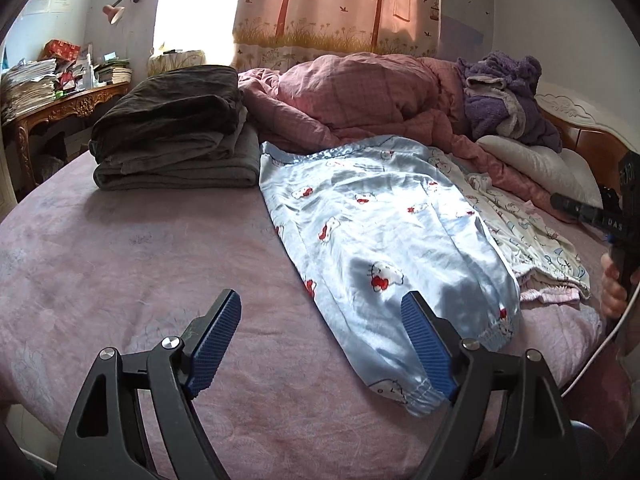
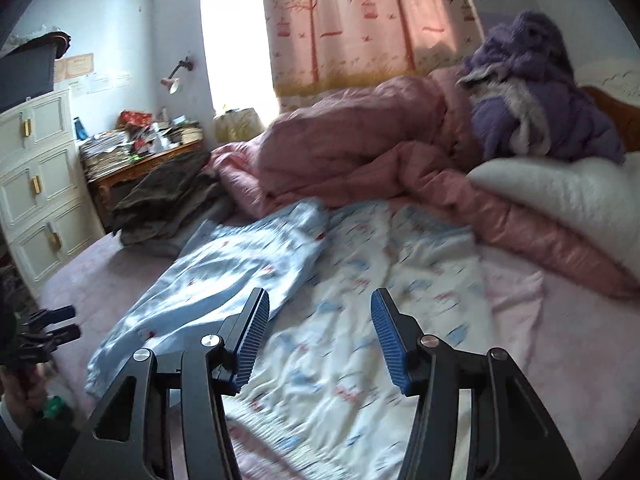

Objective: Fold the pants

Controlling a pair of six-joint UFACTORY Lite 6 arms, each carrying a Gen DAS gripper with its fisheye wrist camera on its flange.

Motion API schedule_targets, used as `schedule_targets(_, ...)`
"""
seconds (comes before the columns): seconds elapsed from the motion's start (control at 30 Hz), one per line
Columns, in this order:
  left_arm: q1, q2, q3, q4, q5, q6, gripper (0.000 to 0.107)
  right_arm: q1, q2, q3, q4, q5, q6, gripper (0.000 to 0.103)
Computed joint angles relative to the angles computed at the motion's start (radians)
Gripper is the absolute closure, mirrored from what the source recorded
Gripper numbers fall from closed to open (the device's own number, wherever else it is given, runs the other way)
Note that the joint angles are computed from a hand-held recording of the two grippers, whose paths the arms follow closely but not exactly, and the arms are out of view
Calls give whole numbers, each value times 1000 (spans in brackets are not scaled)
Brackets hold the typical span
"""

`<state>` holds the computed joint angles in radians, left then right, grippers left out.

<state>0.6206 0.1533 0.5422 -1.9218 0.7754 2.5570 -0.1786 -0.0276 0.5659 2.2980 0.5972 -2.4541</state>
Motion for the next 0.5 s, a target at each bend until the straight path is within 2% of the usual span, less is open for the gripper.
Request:
schedule_targets(0.1, 34, -16, -78, -51, 22, 111, 26, 136, 59, -109, 89, 85, -83, 55)
schedule_targets(0.2, 76, -64, -158, -52, 43, 191, 26, 352, 100, -199, 366, 106, -329, 55)
schedule_targets(0.27, 107, -86, -189, 3, 54, 202, 26, 472, 143, -208, 495, 99, -420, 55)
schedule_targets(0.37, 87, -91, -194, 58, 15, 188, 26, 556, 204, -174, 567, 74, -431, 55)
schedule_targets(0.5, 3, -82, -193, -34, -42, 240, 26, 562, 240, -123, 569, 62, -399, 55)
